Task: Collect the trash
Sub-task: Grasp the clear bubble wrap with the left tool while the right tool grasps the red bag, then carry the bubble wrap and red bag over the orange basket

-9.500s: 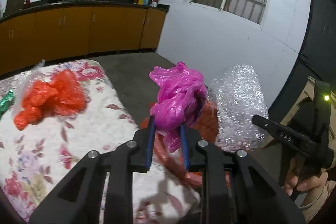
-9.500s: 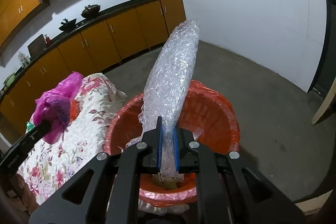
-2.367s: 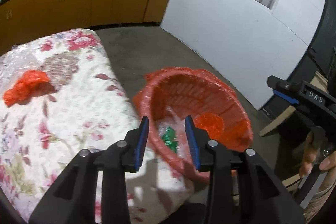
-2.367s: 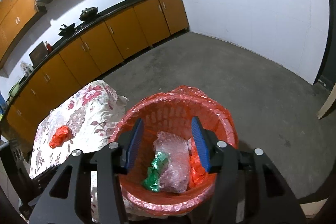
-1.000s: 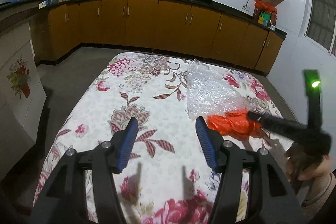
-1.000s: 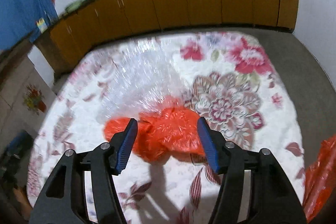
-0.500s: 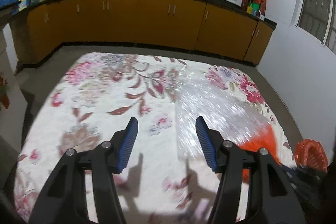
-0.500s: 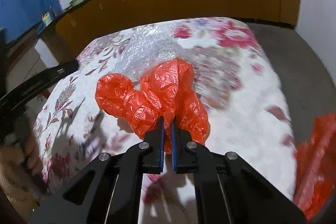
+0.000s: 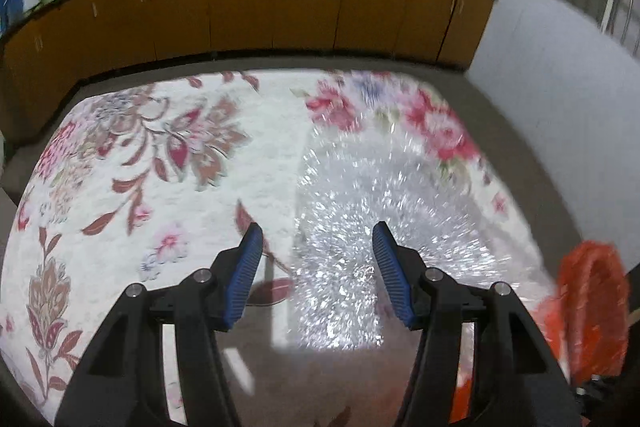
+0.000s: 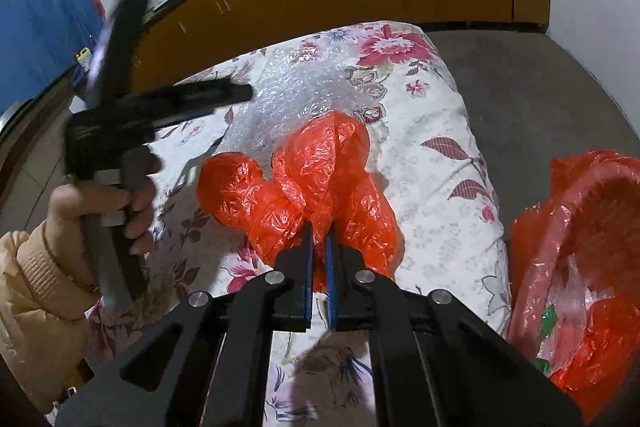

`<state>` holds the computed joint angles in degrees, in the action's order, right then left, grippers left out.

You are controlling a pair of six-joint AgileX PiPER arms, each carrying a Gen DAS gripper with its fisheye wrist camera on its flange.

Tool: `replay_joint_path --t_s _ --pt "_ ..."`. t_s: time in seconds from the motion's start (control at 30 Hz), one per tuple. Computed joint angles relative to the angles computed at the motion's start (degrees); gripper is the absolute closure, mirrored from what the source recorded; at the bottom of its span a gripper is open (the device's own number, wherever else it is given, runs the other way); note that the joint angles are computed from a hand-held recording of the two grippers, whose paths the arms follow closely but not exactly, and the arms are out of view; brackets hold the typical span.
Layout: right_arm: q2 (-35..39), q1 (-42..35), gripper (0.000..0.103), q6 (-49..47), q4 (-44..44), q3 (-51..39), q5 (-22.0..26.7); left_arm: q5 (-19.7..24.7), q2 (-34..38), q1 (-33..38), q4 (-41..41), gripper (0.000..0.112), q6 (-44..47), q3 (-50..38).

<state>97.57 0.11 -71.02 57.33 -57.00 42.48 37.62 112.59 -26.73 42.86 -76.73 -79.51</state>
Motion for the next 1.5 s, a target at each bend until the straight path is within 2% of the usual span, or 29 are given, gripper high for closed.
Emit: replay_joint_path --t_s 0.07,0.1,0.17,0.3,0.4,0.5,0.6,0.77,0.97,1.1,1.27,1.5 --pt "0.02 -0.49 0.097 -0.24 -0.10 0.07 0.10 2.37 3.29 0.13 -4.28 0.068 5.61 -4.11" --pt "0.18 -0.91 0.097 -0.17 -0.19 0.07 0.30 3.10 4.67 0.02 -4.68 0.070 6.81 -5.37" --pt "0.33 -1.60 0.097 -0.07 -0.24 0.06 0.69 5.34 5.90 -1.40 -1.95 0.075 6.09 -6.60" --pt "-0.06 -2.38 0.097 0.18 -0.17 0.34 1.15 3.99 5.46 -2.11 -0.44 0.094 4.78 -5.20" --pt "-1.18 -3.35 0.097 -0.01 -0.01 0.74 1.96 3.04 3.31 -2.02 1.58 0.098 1.28 -1.56" --pt "-2.49 -4.58 0.097 -0.14 0.58 0.78 3.26 -0.41 -1.82 -1.61 5.22 0.099 -5.06 6.20" --pt "-4.83 -6.29 0.097 -0.18 1.15 1.15 4.87 -0.50 -7.46 -2.90 8.66 0.100 -10.10 11.85" --pt "-9.97 -11.21 0.097 -0.69 1.99 2.50 7.85 2.87 -15.29 -7.88 12.72 0.100 -15.02 16.43" --pt "-14.55 -19.79 0.097 -1.07 2.22 3.39 10.67 8.27 -19.92 -16.21 15.02 0.100 -18.74 16.38" --pt "-15.89 -27.29 0.097 -1.48 2.13 2.62 12.90 11.09 -19.93 -21.48 15.44 0.100 -19.67 13.24" --pt "-15.20 -35.03 0.097 -1.91 2.30 1.57 14.04 12.85 -16.57 -27.39 15.33 0.100 -18.50 6.14" --pt "-12.68 -43.70 0.097 -1.45 2.97 -0.58 15.05 11.92 -9.06 -31.71 13.87 0.100 -15.06 -4.95"
